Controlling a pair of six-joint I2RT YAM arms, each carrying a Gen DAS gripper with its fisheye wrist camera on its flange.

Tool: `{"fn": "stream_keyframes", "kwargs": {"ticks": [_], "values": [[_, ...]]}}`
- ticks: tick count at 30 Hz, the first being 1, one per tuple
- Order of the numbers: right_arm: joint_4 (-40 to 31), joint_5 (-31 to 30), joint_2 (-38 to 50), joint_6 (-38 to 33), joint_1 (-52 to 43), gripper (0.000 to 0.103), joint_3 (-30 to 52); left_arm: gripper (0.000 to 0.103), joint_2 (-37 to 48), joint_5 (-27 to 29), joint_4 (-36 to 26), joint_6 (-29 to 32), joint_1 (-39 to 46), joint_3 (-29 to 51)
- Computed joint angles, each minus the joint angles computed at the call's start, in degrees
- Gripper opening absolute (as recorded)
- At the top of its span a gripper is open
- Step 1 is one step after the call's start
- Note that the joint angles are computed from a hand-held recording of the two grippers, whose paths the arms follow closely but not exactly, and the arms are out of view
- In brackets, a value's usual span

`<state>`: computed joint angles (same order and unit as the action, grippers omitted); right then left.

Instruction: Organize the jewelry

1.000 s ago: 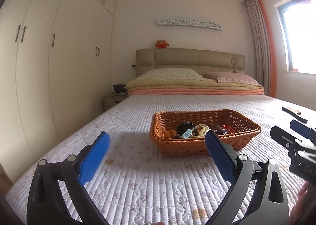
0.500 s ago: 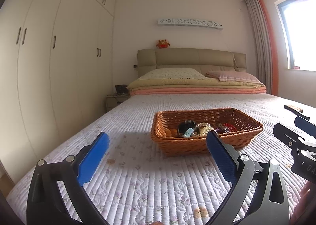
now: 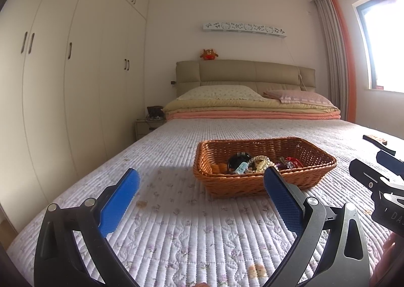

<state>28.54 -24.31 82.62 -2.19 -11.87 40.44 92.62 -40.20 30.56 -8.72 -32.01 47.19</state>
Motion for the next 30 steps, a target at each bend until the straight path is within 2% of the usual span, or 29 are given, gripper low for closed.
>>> {"fn": "stream_keyframes", "kwargs": {"ticks": [10, 30], "values": [[-0.1, 0.2, 0.0, -0.1, 0.1, 0.089, 0.0, 0.096, 0.2, 0.0, -0.3, -0.1, -0.1, 0.2], [-0.2, 0.3, -0.2, 0.1, 0.1, 0.089, -0.1, 0.096, 0.8, 1.1, -1.3, -0.2, 0.4, 1.1]]}}
